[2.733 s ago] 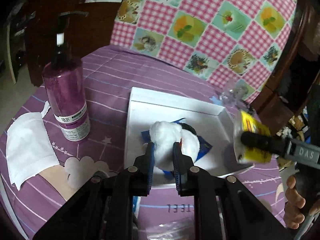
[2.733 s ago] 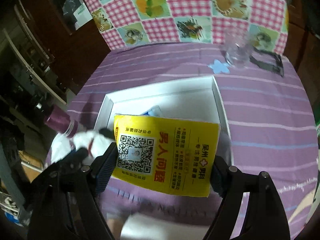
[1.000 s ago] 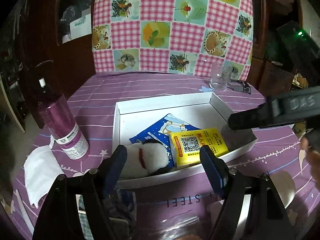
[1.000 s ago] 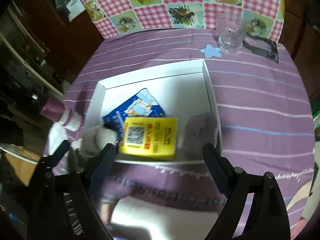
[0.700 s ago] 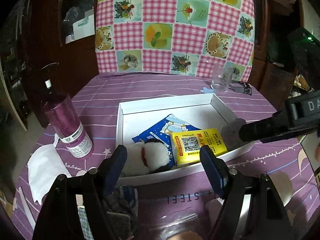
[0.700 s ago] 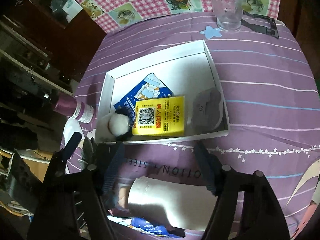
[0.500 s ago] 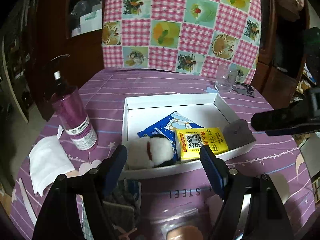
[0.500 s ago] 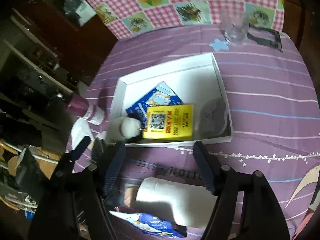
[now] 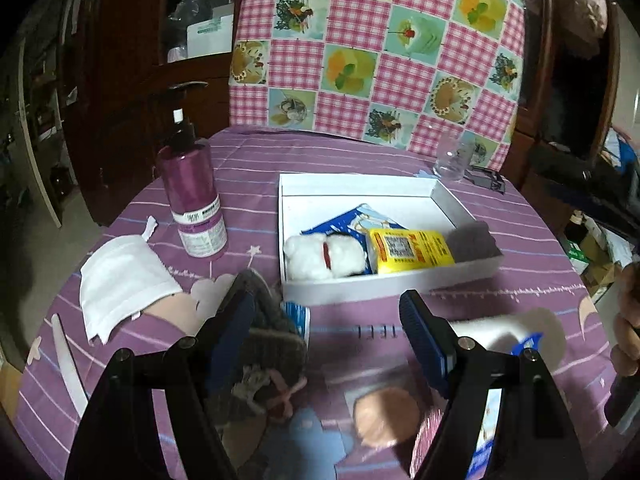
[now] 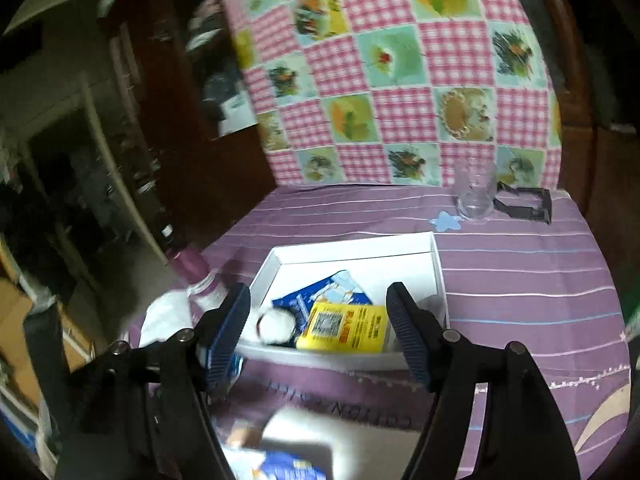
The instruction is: Organize soft objects
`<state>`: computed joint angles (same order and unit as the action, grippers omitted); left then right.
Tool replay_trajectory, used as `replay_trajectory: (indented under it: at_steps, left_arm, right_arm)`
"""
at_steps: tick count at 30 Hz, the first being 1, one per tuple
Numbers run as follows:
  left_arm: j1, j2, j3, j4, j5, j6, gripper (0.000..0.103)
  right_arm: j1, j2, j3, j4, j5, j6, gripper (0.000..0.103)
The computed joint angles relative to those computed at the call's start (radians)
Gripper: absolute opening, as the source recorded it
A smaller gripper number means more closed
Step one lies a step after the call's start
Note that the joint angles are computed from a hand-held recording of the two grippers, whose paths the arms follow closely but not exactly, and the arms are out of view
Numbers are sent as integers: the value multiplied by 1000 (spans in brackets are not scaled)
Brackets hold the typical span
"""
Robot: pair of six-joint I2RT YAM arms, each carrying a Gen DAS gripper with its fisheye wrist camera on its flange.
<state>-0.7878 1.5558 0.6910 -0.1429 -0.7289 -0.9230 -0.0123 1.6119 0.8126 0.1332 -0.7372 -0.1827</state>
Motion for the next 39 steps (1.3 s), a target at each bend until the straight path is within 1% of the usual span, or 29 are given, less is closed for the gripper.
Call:
replay_trajectory:
  at_steps: [2,4,6,8,10,13,14,16,17,19,21,22,23,29,31,34,36,37,39]
  left_arm:
    - [-40,-3,-14,-10,-25,-21,76]
    - [-77,1,-21,-29,-53,-50,76]
    - [-116,5,-33,-34,-79,-73,76]
    - [-148,11,-52,-14,-92,-92,76]
    - [-169,5,-87,36,-89,-103,76]
    - [-203,8,-144,135,-80,-112,76]
    - [-207,6,-169,183,-58,-101,76]
    - [-195,9,-222,292,23,-71,76]
    - [-191,18,-224,293,39,-78,76]
    - [-190,32,-213,275,35,-89,76]
    - [-191,32,-215,288,39,-84,76]
    - [-197,35,-212,283,34,-86,76]
    - [-203,44,-202,270,26,-89,76]
    - [-210,97,-149,222,30,-74,76]
    - [-214,112,-134,204,31,-73,76]
    - [-213,145,-98,158,33,-74,76]
    - [-212,162,-81,137,35,-73,76]
    - [-212,167,-78,137,37,-69,76]
    - [-217,175,-71,132,32,-66,76]
  right_arm:
    - [-24,-17,-21,-52,-30,-47,71]
    - [-69,-48,-74,-54,-59,-99,71]
    - [-104,-91,-153,-13,-62,-158,71]
    - [-141,-130,-235,28,-74,-229,71]
    - [-173,-151,-307,60,-85,-296,71]
    - [-227,-126,-364,90,-154,-362,71]
    - [-237,-108,-368,81,-168,-387,71]
    - [-237,-75,-376,84,-166,-415,71]
    - [-231,-62,-375,76,-159,-427,71]
    - [-208,-39,-359,37,-129,-450,71]
    - [-193,-23,-352,10,-109,-454,65]
    - [-181,-12,-337,-27,-90,-467,63]
    - [-179,-8,-336,-38,-85,-474,61]
    - [-167,23,-310,-95,-55,-504,60]
    - [-168,49,-284,-138,-46,-516,60]
    - [-173,84,-242,-216,-71,-549,59]
    - [-170,87,-235,-250,-83,-576,47]
    - [-169,82,-238,-259,-86,-585,46]
    - [-166,58,-256,-260,-93,-600,41]
